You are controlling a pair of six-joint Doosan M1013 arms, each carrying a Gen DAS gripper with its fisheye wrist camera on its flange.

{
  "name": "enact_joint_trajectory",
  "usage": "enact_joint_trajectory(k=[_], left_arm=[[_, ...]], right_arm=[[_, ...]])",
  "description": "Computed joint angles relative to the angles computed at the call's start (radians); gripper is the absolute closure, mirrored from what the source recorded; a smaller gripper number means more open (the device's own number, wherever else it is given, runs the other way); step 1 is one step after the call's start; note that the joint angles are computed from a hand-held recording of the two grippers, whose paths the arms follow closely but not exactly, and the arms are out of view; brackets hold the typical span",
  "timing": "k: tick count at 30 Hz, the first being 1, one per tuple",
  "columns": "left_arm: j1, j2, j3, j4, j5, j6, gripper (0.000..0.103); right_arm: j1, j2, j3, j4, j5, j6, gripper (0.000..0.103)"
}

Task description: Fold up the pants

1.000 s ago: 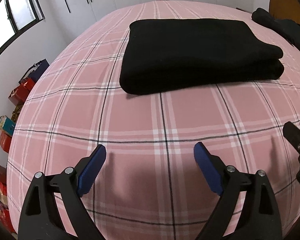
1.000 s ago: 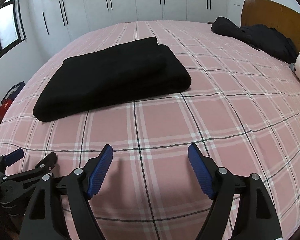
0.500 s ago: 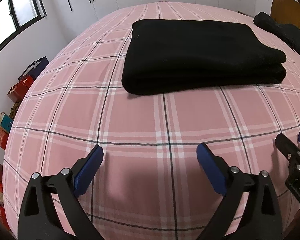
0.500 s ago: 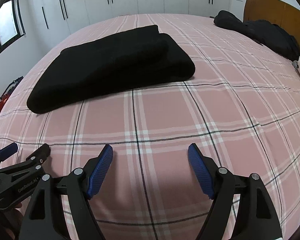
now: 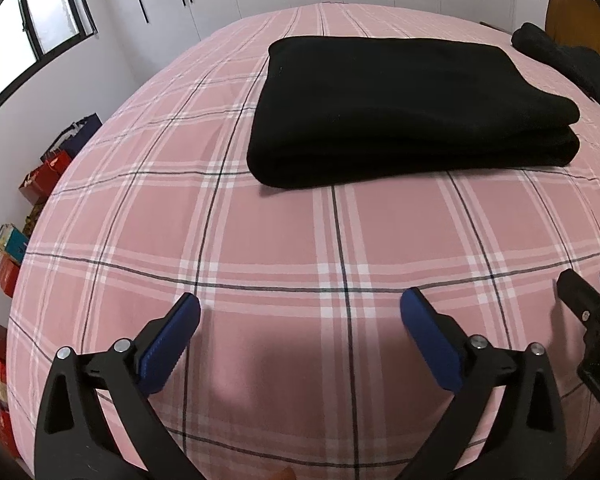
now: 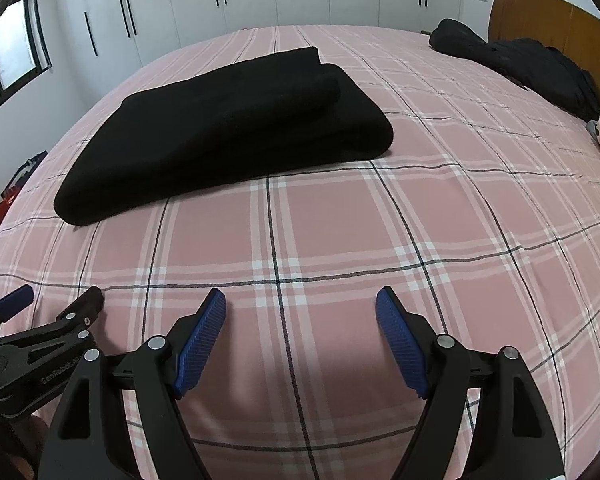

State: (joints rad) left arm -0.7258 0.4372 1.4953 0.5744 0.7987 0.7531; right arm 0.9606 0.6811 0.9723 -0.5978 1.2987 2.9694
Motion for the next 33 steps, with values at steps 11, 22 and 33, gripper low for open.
enact_joint_trajectory(k=[11,22,33], left_arm=[[0.003,0.0,0.001,-0.003,-0.005,-0.001,0.005],[0.029,-0.001,0.003,-0.097,-0.045,0.034,0.005],[0.023,0.003,-0.004,-0.09,-0.034,0.026,0.005]], right_arm=[[0.003,0.009,-0.017,0.001,0.011,-0.002,0.027],[0.004,0.015,-0.027,0.003,0.018,-0.001,0.027],[0.004,0.017,-0.031,0.006,0.022,-0.002,0.027]])
